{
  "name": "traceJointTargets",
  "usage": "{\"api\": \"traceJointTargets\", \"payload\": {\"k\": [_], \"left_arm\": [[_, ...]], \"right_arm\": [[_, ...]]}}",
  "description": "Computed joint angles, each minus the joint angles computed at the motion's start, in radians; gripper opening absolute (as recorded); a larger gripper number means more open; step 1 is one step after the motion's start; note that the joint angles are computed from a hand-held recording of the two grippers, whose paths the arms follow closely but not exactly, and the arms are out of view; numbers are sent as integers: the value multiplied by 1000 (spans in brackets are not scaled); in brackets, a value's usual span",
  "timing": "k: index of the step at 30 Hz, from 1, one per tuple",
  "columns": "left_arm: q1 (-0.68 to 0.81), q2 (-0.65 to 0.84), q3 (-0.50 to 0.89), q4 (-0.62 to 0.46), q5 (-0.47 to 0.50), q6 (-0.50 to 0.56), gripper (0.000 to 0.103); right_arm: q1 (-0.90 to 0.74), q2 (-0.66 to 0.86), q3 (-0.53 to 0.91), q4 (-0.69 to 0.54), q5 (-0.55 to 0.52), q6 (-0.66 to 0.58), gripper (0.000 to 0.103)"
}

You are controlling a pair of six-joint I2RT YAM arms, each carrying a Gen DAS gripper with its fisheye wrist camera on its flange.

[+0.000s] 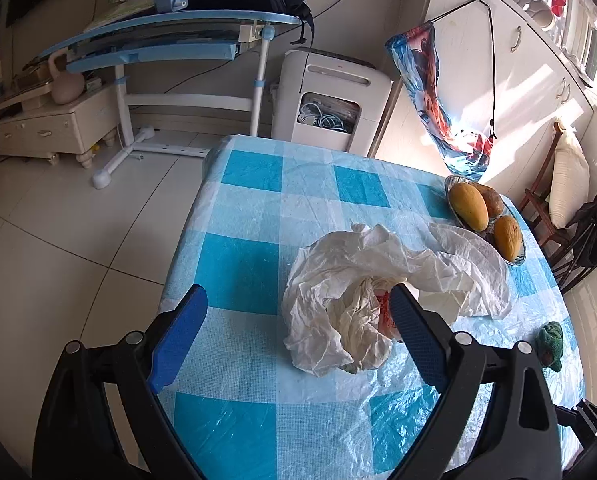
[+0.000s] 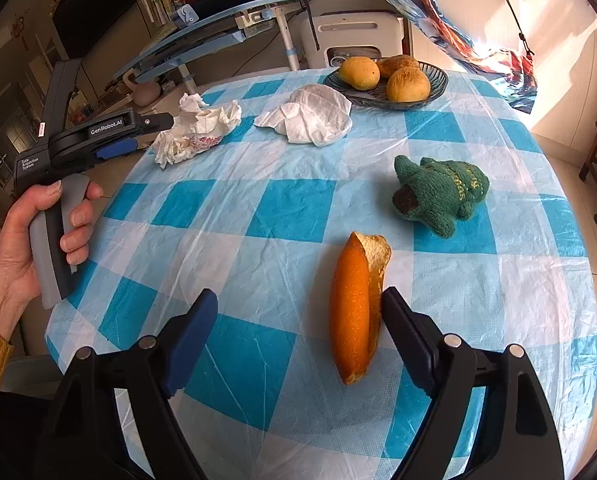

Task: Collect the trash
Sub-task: 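Move both tools over the table toward the white bag and orange peel, then grasp the white plastic bag with the left gripper while the right grasps the orange peel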

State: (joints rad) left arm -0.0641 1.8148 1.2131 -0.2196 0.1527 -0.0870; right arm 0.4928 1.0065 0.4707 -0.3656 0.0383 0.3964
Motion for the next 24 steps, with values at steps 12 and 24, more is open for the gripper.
{"api": "traceJointTargets", "payload": {"k": [12,24], "left_arm": [[-6,71,65,-31,45,-26,13],[-6,-153,-81,-34,122,-4,8]], "right_arm": [[-68,38,15,17,-20,-80,39],[-70,30,9,13,-1,-85,27]]}}
